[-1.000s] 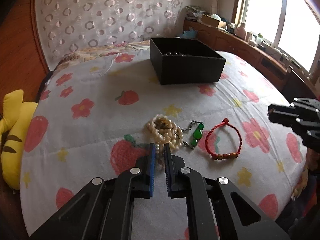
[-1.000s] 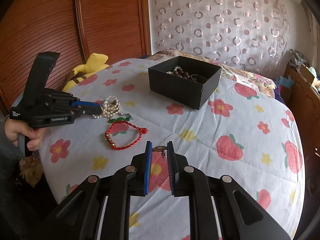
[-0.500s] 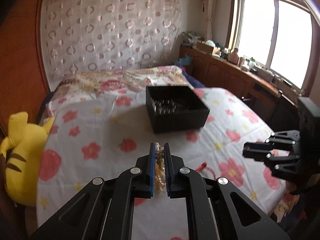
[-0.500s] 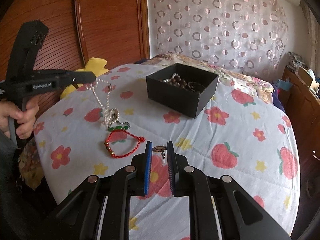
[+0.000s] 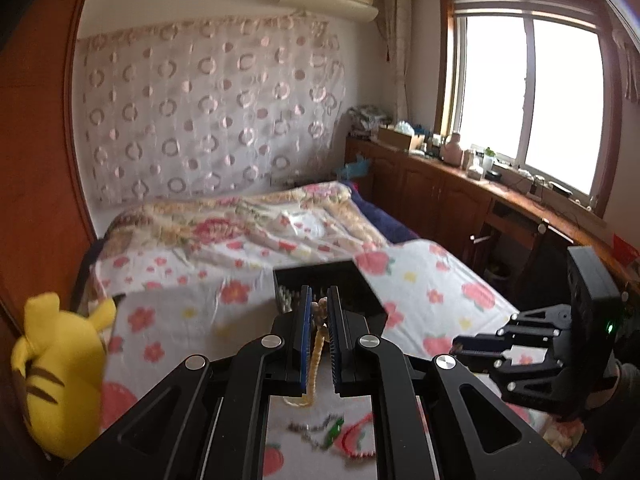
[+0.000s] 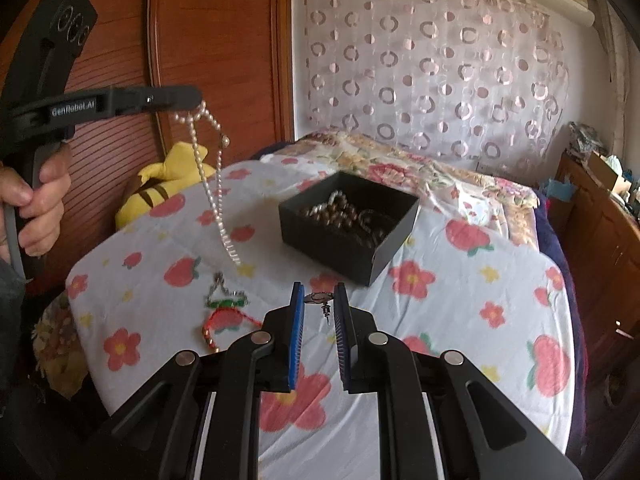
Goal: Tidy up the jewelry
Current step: 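Grasp and lift the pearl bracelet with the left tool while the right grasps the earring, then release the pearl bracelet and earring into the black box with both tools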
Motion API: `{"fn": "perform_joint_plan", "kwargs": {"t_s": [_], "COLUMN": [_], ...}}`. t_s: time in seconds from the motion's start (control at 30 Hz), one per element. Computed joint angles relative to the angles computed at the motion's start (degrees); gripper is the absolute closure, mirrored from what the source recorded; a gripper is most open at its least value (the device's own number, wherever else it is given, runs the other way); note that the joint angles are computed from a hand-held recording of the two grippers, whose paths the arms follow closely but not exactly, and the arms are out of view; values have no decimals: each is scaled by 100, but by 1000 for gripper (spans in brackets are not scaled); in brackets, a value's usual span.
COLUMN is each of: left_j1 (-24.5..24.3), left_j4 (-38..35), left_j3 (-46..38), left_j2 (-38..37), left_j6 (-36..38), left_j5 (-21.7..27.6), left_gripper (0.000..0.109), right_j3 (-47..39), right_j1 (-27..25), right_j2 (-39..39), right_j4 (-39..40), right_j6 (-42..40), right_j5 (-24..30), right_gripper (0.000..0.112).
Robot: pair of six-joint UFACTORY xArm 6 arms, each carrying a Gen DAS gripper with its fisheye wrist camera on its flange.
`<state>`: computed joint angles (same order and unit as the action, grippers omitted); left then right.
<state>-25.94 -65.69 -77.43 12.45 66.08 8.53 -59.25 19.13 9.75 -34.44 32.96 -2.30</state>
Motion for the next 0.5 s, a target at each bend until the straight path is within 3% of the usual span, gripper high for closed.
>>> {"fn": "perform_joint_plan", "kwargs": {"t_s": [0.23,0.5], "left_j1": [16,72], "left_j4": [235,1005], "left_j3": [-555,-1560], "left_j2": [132,708], "left_j6": [-244,-1104], "left_j5": [124,501], "left_gripper": [102,102], "right_j3": [-157,-513], "right_j1": [-11,30], "right_j2": [-9,120], "right_j4": [579,1478], "right_j6": [-498,-1305], "right_j5": [-70,33], "right_gripper": [96,96]}}
